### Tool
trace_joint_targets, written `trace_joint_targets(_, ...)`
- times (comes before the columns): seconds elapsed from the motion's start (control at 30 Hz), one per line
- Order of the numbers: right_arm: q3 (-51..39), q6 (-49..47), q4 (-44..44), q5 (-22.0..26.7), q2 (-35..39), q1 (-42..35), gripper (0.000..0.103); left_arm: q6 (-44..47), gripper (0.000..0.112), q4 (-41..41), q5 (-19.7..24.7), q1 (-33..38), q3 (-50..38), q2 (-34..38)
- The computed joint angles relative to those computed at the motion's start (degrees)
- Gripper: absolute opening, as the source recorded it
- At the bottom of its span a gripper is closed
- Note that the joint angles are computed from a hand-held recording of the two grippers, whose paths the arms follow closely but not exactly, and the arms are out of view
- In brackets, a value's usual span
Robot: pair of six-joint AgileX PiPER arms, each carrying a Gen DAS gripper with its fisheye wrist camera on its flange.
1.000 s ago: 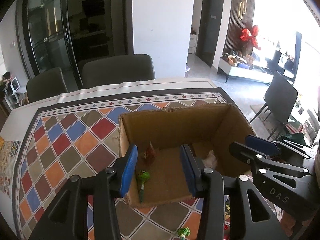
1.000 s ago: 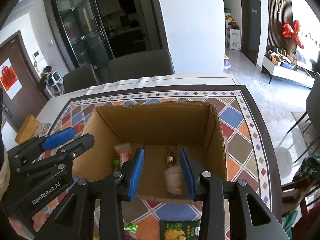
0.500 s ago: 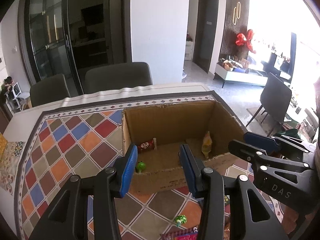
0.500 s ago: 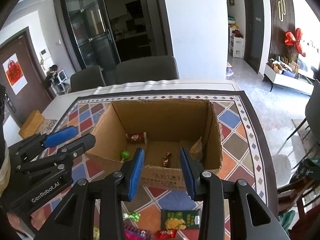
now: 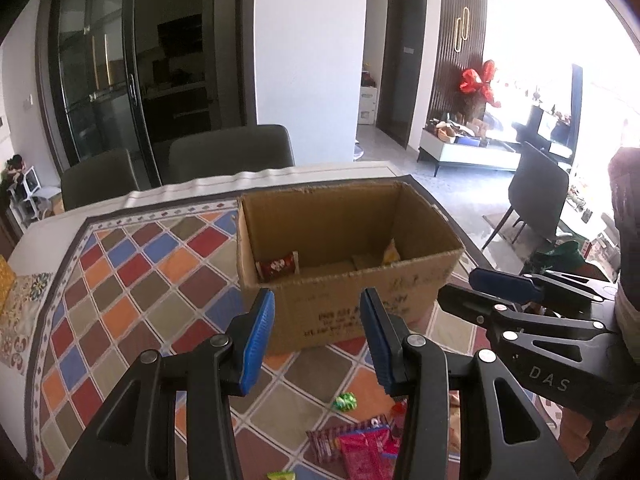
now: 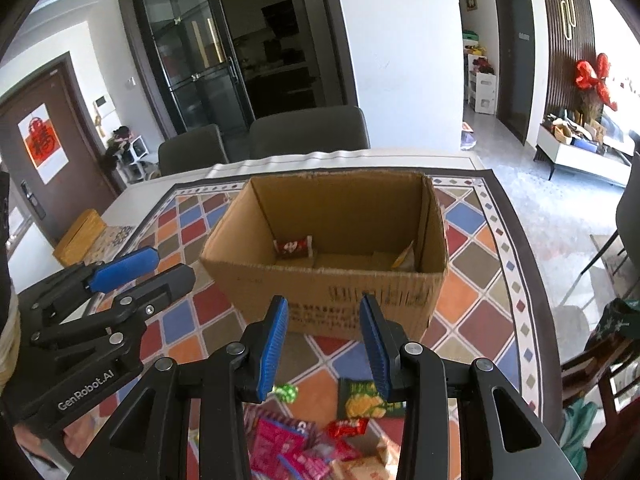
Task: Organize snacks
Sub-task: 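Move both open grippers back toward the remaining snacks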
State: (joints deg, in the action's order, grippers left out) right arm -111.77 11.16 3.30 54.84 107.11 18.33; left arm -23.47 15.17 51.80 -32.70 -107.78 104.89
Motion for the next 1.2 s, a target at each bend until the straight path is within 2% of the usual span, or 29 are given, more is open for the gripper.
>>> trace_joint_targets(0.3,9.3,-0.1,-0.1,-3.0,-4.6,0.9,0.038,-2.5,0.044,0.1,-3.6,-1.5,10.2,-4.5)
trace_joint_targets(0.63,18.0,-0.2,1.3,-4.7,-7.7,1.2,0.038,-2.6,0.045,-2.2,-6.4,-2.4,17.5,-6.2)
trace_joint_targets(1.2,25.7,-0.7,1.6,-4.4,-7.2,2.8,0.038,2.3,0.044,-8.4,-9.8,-1.8,26.2,-5.2)
